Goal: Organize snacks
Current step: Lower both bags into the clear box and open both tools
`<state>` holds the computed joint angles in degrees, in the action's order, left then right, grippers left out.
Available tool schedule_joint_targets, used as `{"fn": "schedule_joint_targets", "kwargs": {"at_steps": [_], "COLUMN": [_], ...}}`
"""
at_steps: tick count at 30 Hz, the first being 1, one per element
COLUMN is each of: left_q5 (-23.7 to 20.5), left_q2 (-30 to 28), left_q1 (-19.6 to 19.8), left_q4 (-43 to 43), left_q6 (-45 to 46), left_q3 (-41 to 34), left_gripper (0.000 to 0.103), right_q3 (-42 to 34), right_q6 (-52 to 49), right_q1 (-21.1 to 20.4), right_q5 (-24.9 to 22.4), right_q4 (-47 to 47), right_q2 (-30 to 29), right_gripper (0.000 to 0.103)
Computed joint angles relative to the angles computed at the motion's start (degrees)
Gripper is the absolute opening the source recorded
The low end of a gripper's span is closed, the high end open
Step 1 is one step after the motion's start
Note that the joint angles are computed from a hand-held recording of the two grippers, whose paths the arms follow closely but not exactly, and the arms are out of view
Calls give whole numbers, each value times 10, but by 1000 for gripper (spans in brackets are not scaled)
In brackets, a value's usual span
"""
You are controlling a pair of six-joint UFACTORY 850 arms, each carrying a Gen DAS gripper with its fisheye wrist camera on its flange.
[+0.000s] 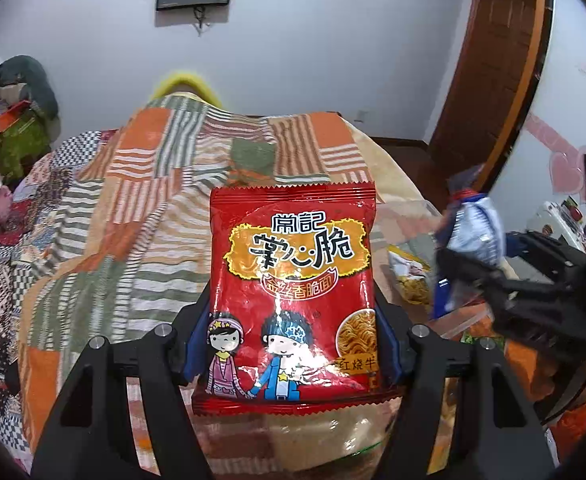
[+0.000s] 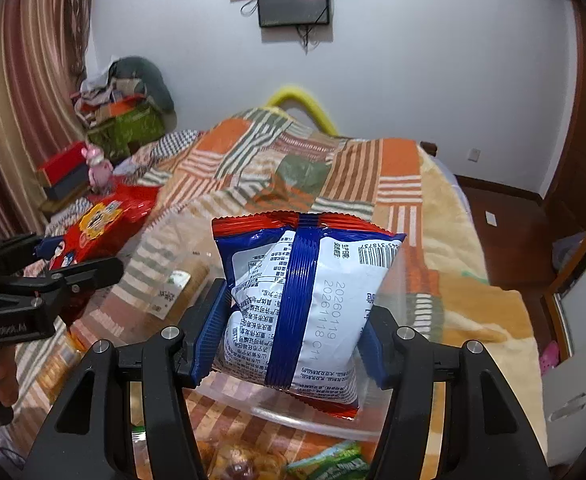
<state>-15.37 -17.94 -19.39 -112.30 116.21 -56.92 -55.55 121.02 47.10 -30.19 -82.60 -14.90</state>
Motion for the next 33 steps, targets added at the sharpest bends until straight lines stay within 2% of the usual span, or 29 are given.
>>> {"fn": "schedule_joint_targets", "kwargs": {"at_steps": [7, 12, 18, 24, 28, 33], "left_q5": [12, 17, 22, 23, 25, 22], "left_q2": [-40, -62, -63, -35, 1, 46], "left_q1": [-19, -25, -28, -28, -26, -13], "left_q4": [78, 189, 204, 134, 46, -9], "left_q6": [-78, -183, -197, -120, -25, 30], "left_q3": [-32, -50, -50, -26, 3, 40], "left_gripper": [67, 67, 68, 69, 70, 72], "right_q3": [-7, -7, -1, 11, 24, 42], "right_q6": [-75, -103, -122, -97, -81, -56], "right_q1": [-11, -17, -21, -12, -1, 16], "right_q5": [26, 32, 53, 38, 16, -14], "right_q4": [60, 85, 106, 84, 75, 63], "right_q2": [-11, -10, -4, 14, 38, 64], "right_gripper": [55, 56, 58, 62, 62, 63]}}
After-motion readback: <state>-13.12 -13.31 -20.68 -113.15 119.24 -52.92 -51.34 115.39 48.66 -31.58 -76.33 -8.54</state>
